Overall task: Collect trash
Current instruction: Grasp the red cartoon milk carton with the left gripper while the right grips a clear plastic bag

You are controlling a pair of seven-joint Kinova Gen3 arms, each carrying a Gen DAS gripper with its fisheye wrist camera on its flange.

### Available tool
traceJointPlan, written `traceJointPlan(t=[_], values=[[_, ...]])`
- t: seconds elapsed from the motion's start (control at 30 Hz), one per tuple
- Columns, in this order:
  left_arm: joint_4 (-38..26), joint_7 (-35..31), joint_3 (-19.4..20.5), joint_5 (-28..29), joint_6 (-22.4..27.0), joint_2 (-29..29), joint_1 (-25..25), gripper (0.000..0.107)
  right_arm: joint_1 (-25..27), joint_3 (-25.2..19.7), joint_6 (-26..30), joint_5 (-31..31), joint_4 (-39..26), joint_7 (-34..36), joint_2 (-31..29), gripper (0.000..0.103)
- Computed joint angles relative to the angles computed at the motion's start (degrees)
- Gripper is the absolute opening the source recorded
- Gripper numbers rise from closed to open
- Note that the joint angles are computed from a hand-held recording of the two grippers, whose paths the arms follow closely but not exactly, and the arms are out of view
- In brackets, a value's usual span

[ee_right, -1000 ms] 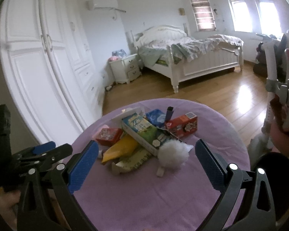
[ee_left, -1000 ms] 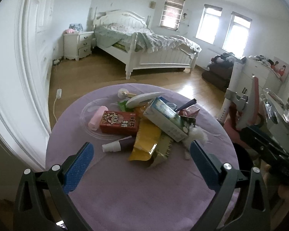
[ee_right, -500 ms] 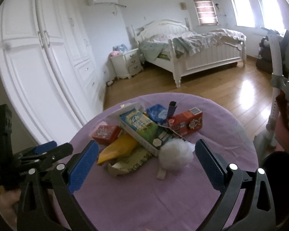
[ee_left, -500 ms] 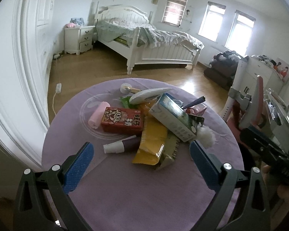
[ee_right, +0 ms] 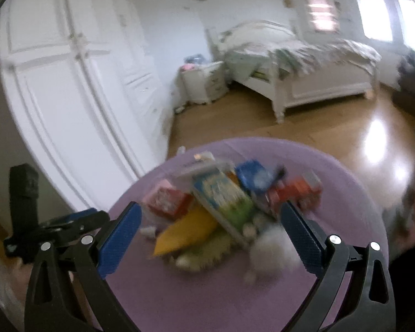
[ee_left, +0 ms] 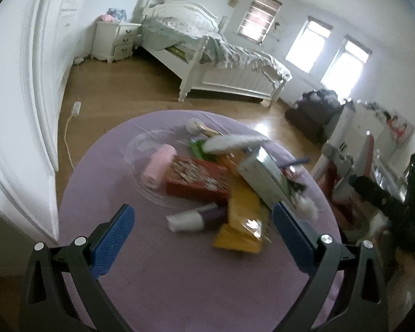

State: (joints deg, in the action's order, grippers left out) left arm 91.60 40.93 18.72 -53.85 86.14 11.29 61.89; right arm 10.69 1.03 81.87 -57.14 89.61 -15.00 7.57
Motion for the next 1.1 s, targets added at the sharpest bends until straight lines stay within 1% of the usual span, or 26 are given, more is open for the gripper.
traceJointPlan(t=[0.03,0.07,0.1,0.17,0.2,0.23,0.27,0.3,0.33,0.4,0.43,0.47,0.5,0.53,0.57,0.6,0.63,0.67,0.7,0.73,0.77,0.83,0.93,1.0,1.03,1.1], values=[[1.90,-0.02,-0.23,0.72,-1.32,-1.43,-0.91,0.098,-1.46,-0.82,-0.57,1.25,-2.09,-0.50,0.70,0.098],[3.30,-0.72,-1.53,1.36,-2.58,-2.54,-0.76,0.098,-3.98,-1.95,-1.70,3.33,-4.74,-0.47,1.71,0.098],[4.77,-2.05,-3.88,2.07,-4.23,-3.70,0.15,0.097,-5.57,-2.85,-1.90,5.11,-6.91,-0.07,2.64,0.096],[6.10,-5.90,-6.44,4.10,-7.02,-5.32,0.04,0.096,-10.88,-3.47,-4.59,9.77,-10.46,0.88,4.10,0.087],[6.82,-8.23,-6.26,5.18,-8.90,-6.25,-1.56,0.093,-13.53,-3.20,-5.91,12.10,-11.97,0.76,4.84,0.078],[7.63,-10.56,-5.01,5.96,-11.09,-6.96,-4.21,0.090,-16.19,-2.77,-6.30,14.43,-13.93,0.41,6.02,0.072],[7.76,-12.89,-3.29,6.61,-12.34,-7.30,-6.87,0.085,-18.84,-2.46,-5.76,16.76,-16.48,0.23,7.75,0.069],[7.78,-15.22,-1.26,6.49,-13.47,-7.11,-9.52,0.084,-21.49,-1.56,-4.52,19.09,-19.00,0.56,9.15,0.069],[7.65,-17.55,1.10,6.20,-14.06,-6.81,-12.18,0.084,-23.38,-1.71,-3.75,21.42,-20.82,1.81,10.32,0.069],[6.67,-22.21,6.41,5.21,-13.36,-5.55,-17.01,0.084,-25.36,-3.00,-3.83,26.00,-21.85,3.75,11.00,0.069],[5.64,-24.54,9.07,3.45,-11.91,-3.84,-18.61,0.084,-26.28,-3.71,-3.51,28.33,-22.56,5.15,11.59,0.069],[4.82,-26.87,11.72,2.42,-10.76,-2.67,-20.59,0.085,-26.14,-5.04,-3.83,29.93,-22.67,5.61,11.89,0.069],[4.56,-29.20,14.38,1.29,-10.45,-1.63,-23.00,0.086,-25.41,-7.42,-5.08,32.09,-22.52,5.76,12.12,0.069],[4.11,-31.53,17.03,1.08,-10.31,-1.10,-25.66,0.086,-24.69,-9.37,-7.15,33.78,-21.50,5.09,11.80,0.063],[4.19,-33.86,19.02,1.35,-11.10,-1.08,-28.31,0.086,-24.96,-10.27,-8.39,35.64,-21.54,3.48,12.26,0.057],[4.22,-36.19,20.68,1.73,-11.80,-1.01,-30.83,0.086,-25.48,-10.81,-8.70,37.33,-22.03,1.20,12.87,0.044],[4.22,-38.52,21.27,1.96,-12.37,-0.76,-32.30,0.086,-26.20,-10.30,-8.75,38.10,-22.53,-0.29,13.49,0.028],[4.23,-40.85,20.80,2.50,-13.34,-0.87,-32.78,0.086,-25.96,-10.85,-9.02,38.54,-22.65,-0.85,13.73,0.025],[4.33,-43.18,19.27,3.11,-14.48,-1.06,-32.30,0.086,-25.07,-11.54,-9.58,38.09,-22.14,-0.47,13.60,0.018],[4.58,-45.51,16.68,3.57,-15.82,-1.18,-30.76,0.086,-24.53,-11.36,-10.21,36.79,-21.28,0.10,13.22,0.013],[4.66,-47.84,14.03,4.28,-17.02,-1.34,-29.10,0.086,-23.59,-10.88,-9.91,34.55,-20.84,0.22,12.90,0.012],[5.19,-52.34,8.72,5.78,-20.02,-1.64,-25.95,0.086,-19.74,-12.09,-7.30,29.92,-21.73,-1.25,13.34,0.009],[5.75,-57.54,0.75,8.69,-23.60,-1.88,-21.53,0.086,-11.77,-15.87,-0.49,22.93,-25.32,-6.10,15.31,0.009],[6.65,-59.22,-4.55,10.47,-26.61,-2.54,-18.83,0.085,-6.47,-17.90,3.67,18.27,-27.08,-10.26,16.32,0.009],[7.37,-59.84,-6.42,12.03,-28.94,-3.19,-18.59,0.085,-3.81,-18.70,5.99,15.94,-27.95,-12.57,16.99,0.009],[8.64,-59.76,-8.32,13.48,-31.31,-4.07,-18.42,0.079,1.50,-20.86,8.78,11.28,-28.37,-16.30,18.10,0.009]])
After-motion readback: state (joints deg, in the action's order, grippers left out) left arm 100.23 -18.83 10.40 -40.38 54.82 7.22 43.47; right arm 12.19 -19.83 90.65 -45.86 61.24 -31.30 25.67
